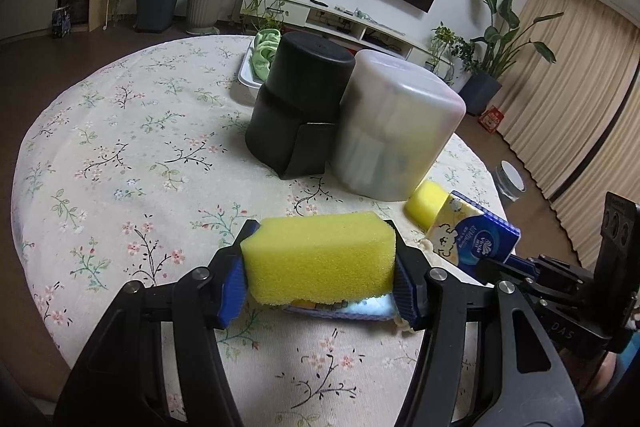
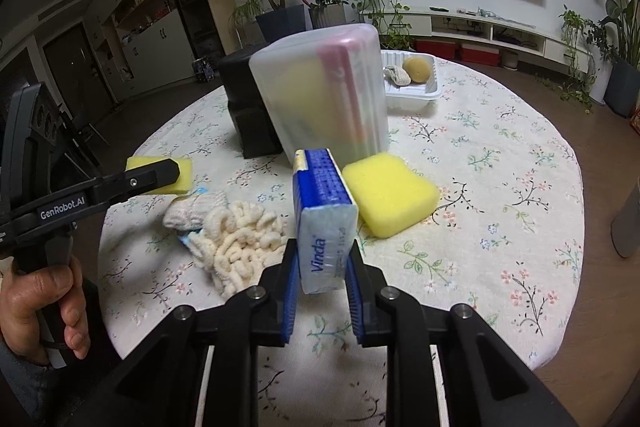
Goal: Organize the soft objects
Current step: 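Carry the yellow sponge and blue tissue box over the tray, lower and open both grippers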
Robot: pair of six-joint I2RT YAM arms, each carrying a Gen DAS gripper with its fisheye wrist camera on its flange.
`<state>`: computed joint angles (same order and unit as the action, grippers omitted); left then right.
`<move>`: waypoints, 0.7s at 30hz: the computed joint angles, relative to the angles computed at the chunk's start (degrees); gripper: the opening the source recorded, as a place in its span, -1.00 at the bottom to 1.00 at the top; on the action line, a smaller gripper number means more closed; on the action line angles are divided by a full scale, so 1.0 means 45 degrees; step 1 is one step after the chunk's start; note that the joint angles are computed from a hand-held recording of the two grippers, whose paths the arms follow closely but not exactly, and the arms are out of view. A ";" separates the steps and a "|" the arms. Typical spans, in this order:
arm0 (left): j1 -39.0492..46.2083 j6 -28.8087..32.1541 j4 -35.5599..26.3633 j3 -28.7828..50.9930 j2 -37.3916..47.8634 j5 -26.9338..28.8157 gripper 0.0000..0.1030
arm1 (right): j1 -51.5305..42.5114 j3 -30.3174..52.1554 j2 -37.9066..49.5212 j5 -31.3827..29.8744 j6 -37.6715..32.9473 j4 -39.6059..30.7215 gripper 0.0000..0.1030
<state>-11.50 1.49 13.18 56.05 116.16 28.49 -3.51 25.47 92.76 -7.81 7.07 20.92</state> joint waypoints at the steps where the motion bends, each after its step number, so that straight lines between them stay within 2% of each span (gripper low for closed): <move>1: 0.0032 0.0028 0.0030 -0.0063 -0.0047 0.0031 0.10 | 0.0023 -0.0084 -0.0208 0.0038 -0.0025 -0.0112 -0.55; 13: 0.1019 0.0988 -0.0760 -0.0733 -0.1030 0.0472 0.10 | -0.0983 -0.0772 -0.3110 -0.0146 -0.0685 -0.2438 -0.55; 21: 0.1802 0.1252 -0.1497 0.0140 -0.1082 0.0536 0.10 | -0.2758 -0.0680 -0.4097 -0.0491 -0.1614 -0.3617 -0.55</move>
<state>-3.39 7.12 6.44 56.68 111.29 30.90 -15.92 22.41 74.32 -10.02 -0.19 4.64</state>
